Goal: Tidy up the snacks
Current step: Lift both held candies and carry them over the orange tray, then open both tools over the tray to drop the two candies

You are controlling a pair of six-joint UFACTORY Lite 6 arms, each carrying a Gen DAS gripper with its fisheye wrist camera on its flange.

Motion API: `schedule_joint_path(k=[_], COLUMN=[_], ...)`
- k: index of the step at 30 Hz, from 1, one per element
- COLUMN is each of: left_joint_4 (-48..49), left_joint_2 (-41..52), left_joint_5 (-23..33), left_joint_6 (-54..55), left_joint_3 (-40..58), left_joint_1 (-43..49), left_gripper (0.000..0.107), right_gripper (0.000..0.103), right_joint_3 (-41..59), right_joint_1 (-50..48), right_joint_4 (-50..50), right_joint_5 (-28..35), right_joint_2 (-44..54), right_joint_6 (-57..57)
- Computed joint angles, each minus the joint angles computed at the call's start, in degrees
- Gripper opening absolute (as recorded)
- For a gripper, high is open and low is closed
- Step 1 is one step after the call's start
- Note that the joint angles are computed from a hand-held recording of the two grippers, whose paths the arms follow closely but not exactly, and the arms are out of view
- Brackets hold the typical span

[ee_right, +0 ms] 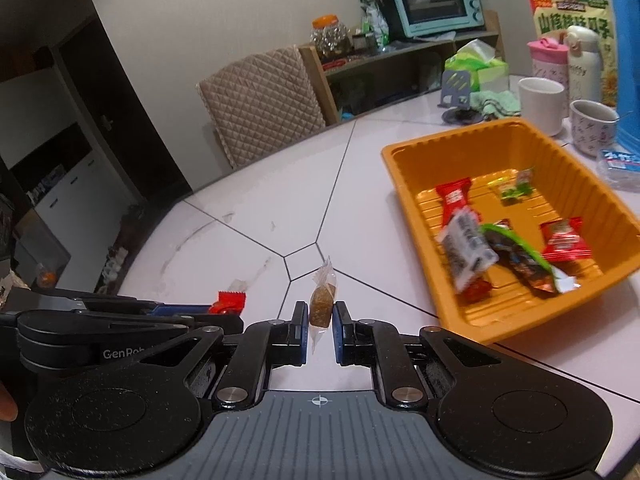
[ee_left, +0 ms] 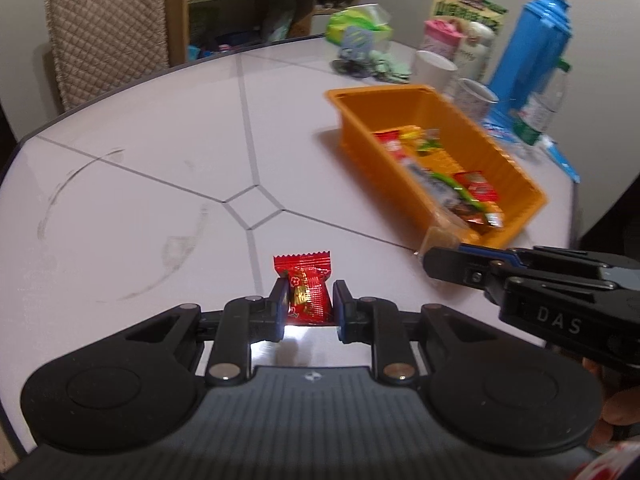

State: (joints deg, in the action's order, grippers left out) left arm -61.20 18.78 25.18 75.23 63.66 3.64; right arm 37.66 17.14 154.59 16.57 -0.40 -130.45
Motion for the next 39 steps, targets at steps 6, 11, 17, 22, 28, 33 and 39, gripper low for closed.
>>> schedule_joint_path(k=[6,11,17,22,28,33,39], left_joint_4=[-0.6,-1.37,0.63,6.33,22.09,37.87,49.59], left_joint_2=[-5.58,-6.83,-3.77,1.44,9.4,17.9,31.05], left_joint_5=[-0.14,-1.19,-5.25,-8.49,-10.12,-8.19,-1.96], left_joint_6=[-2.52,-5.13,-11.84,-21.25,-39.62,-56.73,-70.06], left_joint_3=[-4.19,-4.14,0.66,7.46,18.26,29.99,48.89], left_joint_1=[-6.41,-12.44,-20.8,-26.7,-30.5,-31.45,-30.99], left_gripper=[0.02,0.02,0.02,0.02,0.02,0.02,0.02], right_gripper=[0.013,0.013,0.013,0.013,0.013,0.013,0.013], right_joint_3=[-8.09,-12.59,-12.38,-7.03,2.11,10.74,21.77], right_joint_1=[-6.27,-15.47,-29.72,-38.69,-43.55,-44.05,-42.76], right_joint_4=[-15.31,-36.58,-53.58,-58.42,-59.34,-59.8,-61.05], right_joint_5=[-0.86,0.82,8.39,14.46,18.49,19.63,19.42], right_joint_2=[-11.15,-18.37,-19.18,-12.74,-1.28,8.39,19.85], right_joint_6=[13.04,30.05,39.18,36.9,32.0,30.83,31.78])
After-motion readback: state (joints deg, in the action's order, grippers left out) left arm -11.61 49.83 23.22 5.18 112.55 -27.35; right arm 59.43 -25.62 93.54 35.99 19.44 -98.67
